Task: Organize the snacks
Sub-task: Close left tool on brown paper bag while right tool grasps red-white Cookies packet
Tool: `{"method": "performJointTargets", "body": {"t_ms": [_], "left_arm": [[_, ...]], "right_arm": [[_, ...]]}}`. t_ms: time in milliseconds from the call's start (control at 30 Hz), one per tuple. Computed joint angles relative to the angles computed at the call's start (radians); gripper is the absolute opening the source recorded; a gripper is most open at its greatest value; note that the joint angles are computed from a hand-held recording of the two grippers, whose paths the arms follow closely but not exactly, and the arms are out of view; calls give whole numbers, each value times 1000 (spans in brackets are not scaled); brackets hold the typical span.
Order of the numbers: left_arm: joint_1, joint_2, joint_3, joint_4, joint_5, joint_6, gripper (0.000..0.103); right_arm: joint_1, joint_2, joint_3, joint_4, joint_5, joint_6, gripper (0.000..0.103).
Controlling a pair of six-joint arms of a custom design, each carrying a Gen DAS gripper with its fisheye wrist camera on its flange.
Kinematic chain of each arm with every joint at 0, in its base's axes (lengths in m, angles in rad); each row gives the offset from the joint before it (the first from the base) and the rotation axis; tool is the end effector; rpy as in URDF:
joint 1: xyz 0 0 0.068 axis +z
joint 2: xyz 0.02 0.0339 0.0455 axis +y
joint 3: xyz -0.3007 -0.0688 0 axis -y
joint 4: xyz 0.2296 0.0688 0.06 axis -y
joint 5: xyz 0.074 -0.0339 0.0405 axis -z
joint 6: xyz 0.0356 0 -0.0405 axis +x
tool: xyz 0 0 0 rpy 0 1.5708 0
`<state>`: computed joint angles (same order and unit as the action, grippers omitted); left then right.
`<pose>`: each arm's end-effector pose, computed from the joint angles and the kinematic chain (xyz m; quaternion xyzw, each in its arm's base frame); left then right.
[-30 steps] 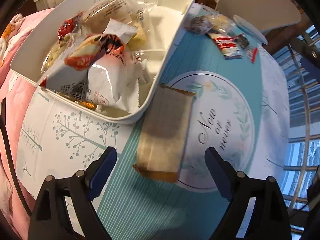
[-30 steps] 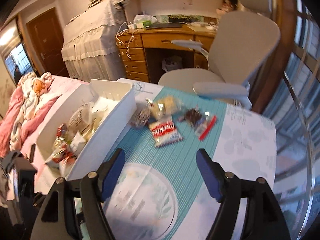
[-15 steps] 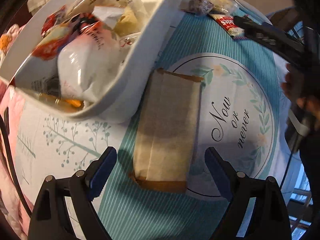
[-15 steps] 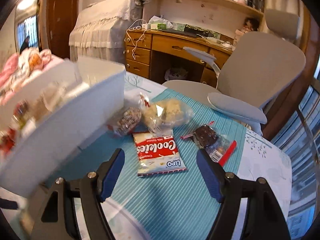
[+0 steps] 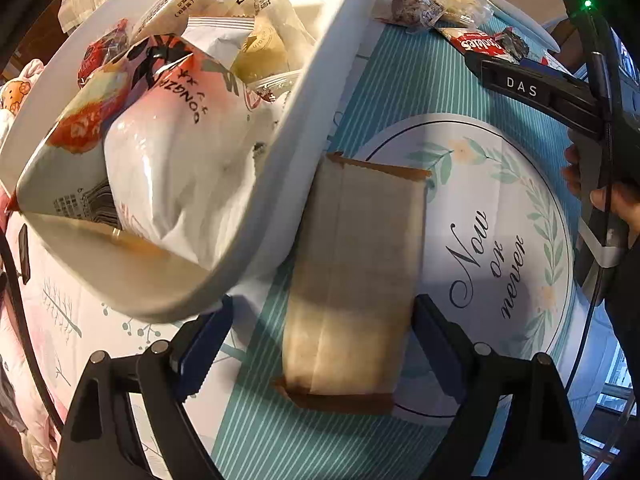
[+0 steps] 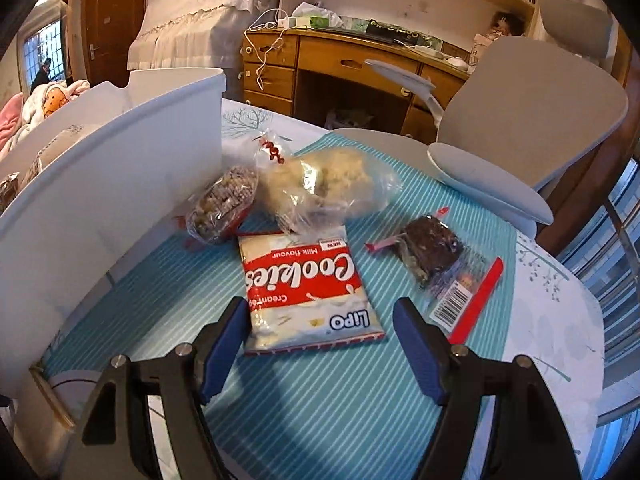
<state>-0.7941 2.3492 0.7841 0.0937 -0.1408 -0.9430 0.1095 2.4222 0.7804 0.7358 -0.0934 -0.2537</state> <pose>0.2161 -0.2128 -0.0104 -0.0776 0.9933 0.0076 0.0856 0.3548 0.0423 -0.0078 -0.1855 0.9260 0.0205 0.3283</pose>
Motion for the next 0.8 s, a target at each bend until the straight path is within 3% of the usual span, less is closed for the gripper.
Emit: {"method": "performJointTargets", "body": {"t_ms": [133, 200, 267, 567, 800], "left_arm": [[-14, -16, 5, -4, -26, 7, 70], [-10, -21, 19, -23, -23, 8, 67], [-14, -26, 22, -26, -24, 12, 59], [-21, -85, -59, 8, -5, 20, 56], [-73, -128, -145, 45, -4, -32, 56]], "right_arm": [[4, -1, 2, -3, -1, -4, 73], [3, -3, 6, -13, -24, -10, 65], [12, -7, -4, -4, -10, -3, 64], [19, -62, -12, -133, -8, 25, 62], [31, -132, -155, -122, 15, 36, 61]]}}
